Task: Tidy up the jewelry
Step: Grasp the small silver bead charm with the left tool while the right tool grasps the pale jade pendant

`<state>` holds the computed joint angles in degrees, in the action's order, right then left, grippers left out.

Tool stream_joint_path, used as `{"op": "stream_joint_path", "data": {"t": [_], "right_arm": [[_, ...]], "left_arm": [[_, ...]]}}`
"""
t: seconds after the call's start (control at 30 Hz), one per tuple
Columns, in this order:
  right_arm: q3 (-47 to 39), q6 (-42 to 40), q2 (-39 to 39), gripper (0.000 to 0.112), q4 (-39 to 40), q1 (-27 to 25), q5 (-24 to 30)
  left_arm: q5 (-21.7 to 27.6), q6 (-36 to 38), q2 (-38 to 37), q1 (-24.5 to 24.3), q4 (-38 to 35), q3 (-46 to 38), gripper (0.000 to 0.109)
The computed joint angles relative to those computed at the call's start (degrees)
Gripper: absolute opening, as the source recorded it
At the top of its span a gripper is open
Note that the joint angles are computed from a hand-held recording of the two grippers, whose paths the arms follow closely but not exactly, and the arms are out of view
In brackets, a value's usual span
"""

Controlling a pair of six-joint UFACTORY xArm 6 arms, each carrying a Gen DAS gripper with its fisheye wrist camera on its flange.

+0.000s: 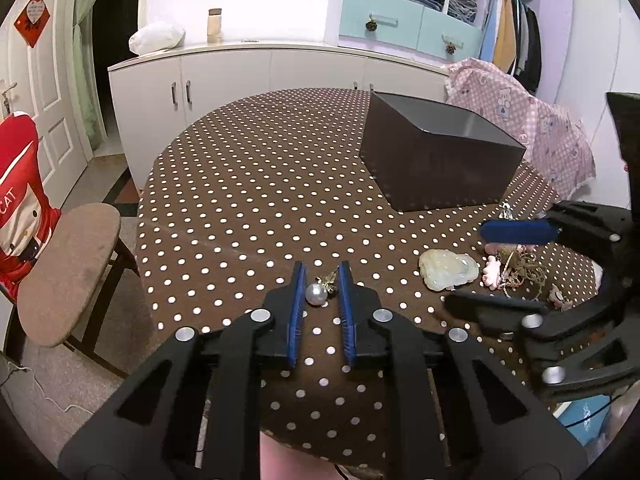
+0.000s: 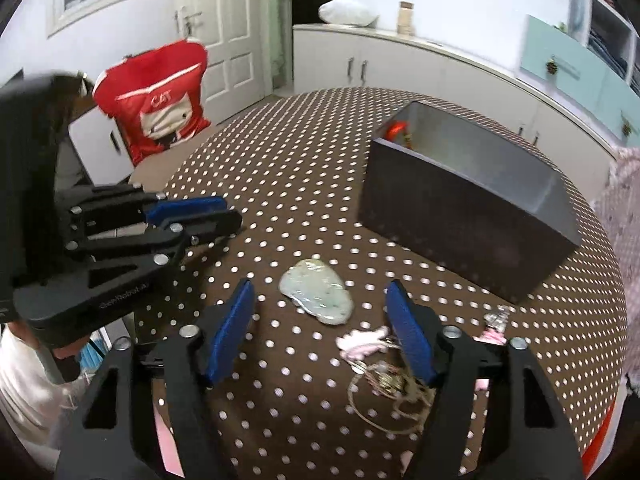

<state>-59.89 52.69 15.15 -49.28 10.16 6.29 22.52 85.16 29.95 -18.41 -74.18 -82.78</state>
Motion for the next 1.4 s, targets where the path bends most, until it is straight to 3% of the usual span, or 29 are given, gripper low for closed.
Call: {"op": "stream_joint_path", "data": {"t": [0.1,0.37,0.63,0.67,0.7,0.73,0.8,0.9,1.23,1.33,1.4], "right_arm": [[-1.51,1.51,1.77,0.038,-1.80,-0.19,0.07],[-0.89,2.72,1.08,0.037,-1.92,-0.42,-0.33],[1.15,9.23,-1.93,0.036,-7.96,-1.41,-0.96],[1.41,10.20,-2.34,0.033,-8.85,-1.56,-1.03],[1.63,10.90,-2.72,0.016,-9.41,-1.78,-1.10],[2.24,9.54,-3.12,0.008,-7.56,-2.12,-2.13],[2.89,7.19,-3.50,0.008,-4.60,-2.51,-3.13],[3.00,9.98,-4.01,0.008,-7.42,-2.93,-2.13],[4.42,3.78,-4.27,0.013,0.07,-3.69,-4.05],[4.11,-2.35,-2.97,0.018,6.09,-2.52,-3.27],[3.59,-2.93,-2.06,0.036,5.88,-2.07,-3.44]], "left_arm": [[-0.23,1.43,-0.38,0.09,-1.18,0.35,0.015],[-0.72,5.72,-1.49,-0.28,-4.31,1.54,0.015],[2.24,7.83,-2.82,-0.42,-6.24,2.33,0.015],[2.39,8.46,-2.99,-0.47,-6.83,2.50,0.015],[2.56,9.30,-3.26,-0.60,-7.53,2.70,0.015],[2.49,10.07,-3.54,-0.78,-8.27,2.98,0.015],[2.61,11.15,-3.91,-0.96,-9.21,3.24,0.015],[2.79,12.24,-4.46,-1.20,-10.40,3.50,0.015],[4.11,12.52,-4.96,0.78,-12.92,3.07,0.015],[4.94,12.31,-4.96,1.71,-13.21,2.92,0.015],[5.02,12.25,-4.85,2.00,-13.40,2.80,0.015]]}}
